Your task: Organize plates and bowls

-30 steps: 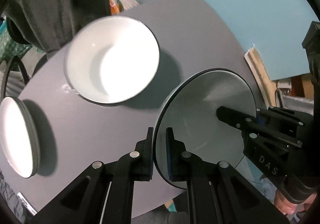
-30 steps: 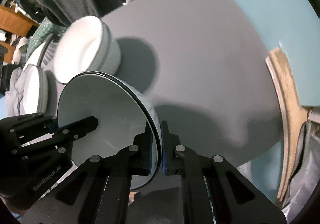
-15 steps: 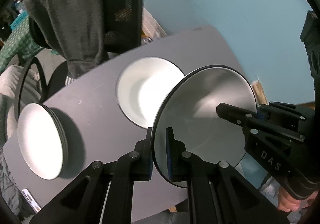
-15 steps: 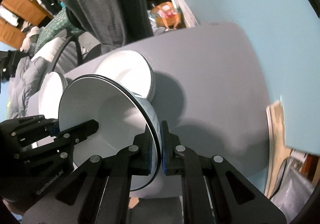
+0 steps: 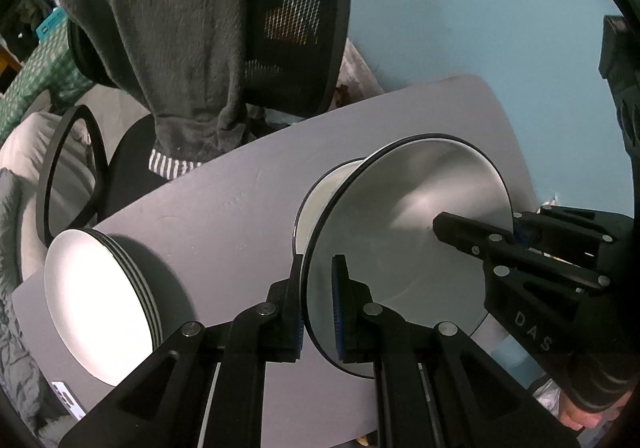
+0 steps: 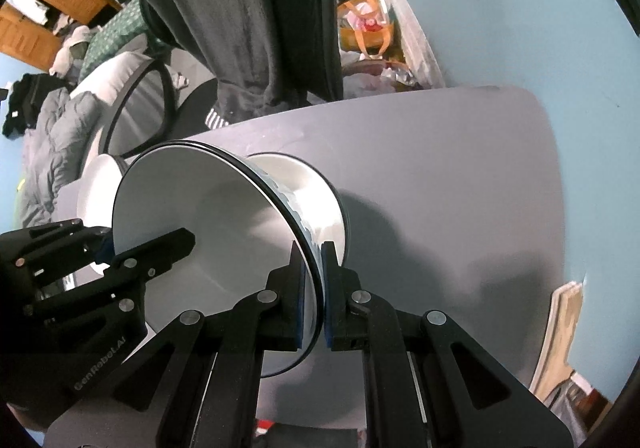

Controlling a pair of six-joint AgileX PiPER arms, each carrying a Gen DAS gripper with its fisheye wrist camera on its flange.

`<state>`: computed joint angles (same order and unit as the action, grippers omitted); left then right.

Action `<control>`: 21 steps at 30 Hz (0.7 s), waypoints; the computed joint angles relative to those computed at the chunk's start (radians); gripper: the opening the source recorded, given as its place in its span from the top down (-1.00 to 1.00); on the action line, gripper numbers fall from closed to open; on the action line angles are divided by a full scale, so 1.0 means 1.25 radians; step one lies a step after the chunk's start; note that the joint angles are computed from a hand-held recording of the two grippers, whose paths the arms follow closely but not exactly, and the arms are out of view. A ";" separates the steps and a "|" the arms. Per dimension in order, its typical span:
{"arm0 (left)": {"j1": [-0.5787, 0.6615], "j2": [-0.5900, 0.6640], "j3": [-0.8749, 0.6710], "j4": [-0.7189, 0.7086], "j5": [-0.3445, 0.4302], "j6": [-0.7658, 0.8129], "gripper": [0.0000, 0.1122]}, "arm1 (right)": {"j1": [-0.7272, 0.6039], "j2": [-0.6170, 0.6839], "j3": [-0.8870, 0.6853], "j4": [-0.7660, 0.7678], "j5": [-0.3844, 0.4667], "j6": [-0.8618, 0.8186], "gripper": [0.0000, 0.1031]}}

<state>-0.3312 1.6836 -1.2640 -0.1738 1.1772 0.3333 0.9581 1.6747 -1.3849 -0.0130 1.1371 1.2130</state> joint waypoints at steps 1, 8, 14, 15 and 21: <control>-0.002 0.005 0.002 0.006 -0.007 -0.008 0.83 | -0.005 0.009 -0.006 0.005 0.005 -0.011 0.84; -0.021 0.023 0.008 0.042 -0.022 -0.042 0.82 | -0.019 0.037 -0.018 0.034 0.031 -0.059 0.85; -0.025 0.038 -0.001 0.051 -0.022 -0.068 0.82 | -0.025 0.037 -0.002 0.041 0.014 -0.064 0.85; -0.026 0.037 -0.005 0.048 -0.016 -0.070 0.82 | -0.028 0.037 -0.001 0.045 0.013 -0.066 0.85; -0.037 0.032 0.005 0.061 -0.023 -0.065 0.82 | -0.041 0.026 0.016 0.068 -0.001 -0.071 0.85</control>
